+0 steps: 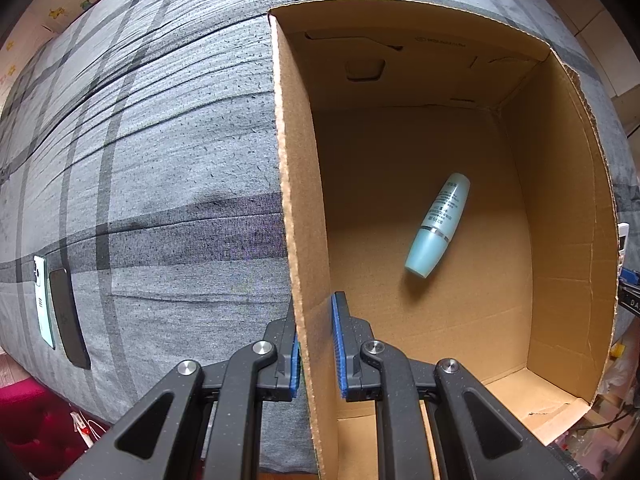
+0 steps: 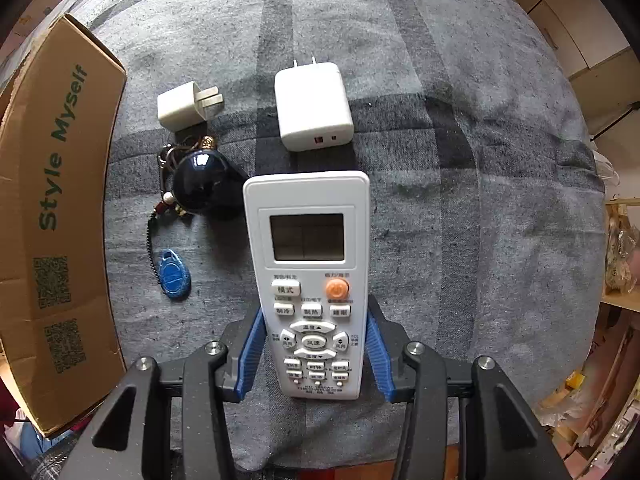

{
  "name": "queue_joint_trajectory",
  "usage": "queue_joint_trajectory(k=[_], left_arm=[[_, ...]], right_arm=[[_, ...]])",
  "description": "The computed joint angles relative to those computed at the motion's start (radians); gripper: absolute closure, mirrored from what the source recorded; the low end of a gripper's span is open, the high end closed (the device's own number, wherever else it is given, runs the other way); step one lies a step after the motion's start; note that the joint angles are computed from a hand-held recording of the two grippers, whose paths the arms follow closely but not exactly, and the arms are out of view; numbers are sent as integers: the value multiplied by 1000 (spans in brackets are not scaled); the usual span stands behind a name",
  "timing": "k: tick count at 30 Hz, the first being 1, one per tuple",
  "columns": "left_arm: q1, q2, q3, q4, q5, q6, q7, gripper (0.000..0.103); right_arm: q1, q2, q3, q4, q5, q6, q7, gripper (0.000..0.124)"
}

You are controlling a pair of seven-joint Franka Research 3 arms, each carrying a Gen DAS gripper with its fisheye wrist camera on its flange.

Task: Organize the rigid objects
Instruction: 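Lift the white remote with the right tool toward the box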

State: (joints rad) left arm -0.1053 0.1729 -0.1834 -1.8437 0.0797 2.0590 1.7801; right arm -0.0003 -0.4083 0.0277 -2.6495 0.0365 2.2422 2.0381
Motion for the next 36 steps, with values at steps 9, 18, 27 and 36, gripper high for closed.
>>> queue_joint_trajectory(k=[9, 18, 27, 36], left_arm=[[-1, 1, -2, 6, 0, -4, 5, 89], [-2, 1, -2, 6, -2, -5, 4, 89], [-1, 2, -1, 7, -5, -6, 4, 89], [1, -1, -1, 3, -10, -4, 12, 89]], right_arm=[[2, -20, 7, 49, -6, -49, 22, 74], [3, -70, 17, 118, -19, -127, 32, 74], [18, -66, 27, 207, -26, -149, 26, 74], [52, -2, 27, 295, -5, -105, 3, 74]])
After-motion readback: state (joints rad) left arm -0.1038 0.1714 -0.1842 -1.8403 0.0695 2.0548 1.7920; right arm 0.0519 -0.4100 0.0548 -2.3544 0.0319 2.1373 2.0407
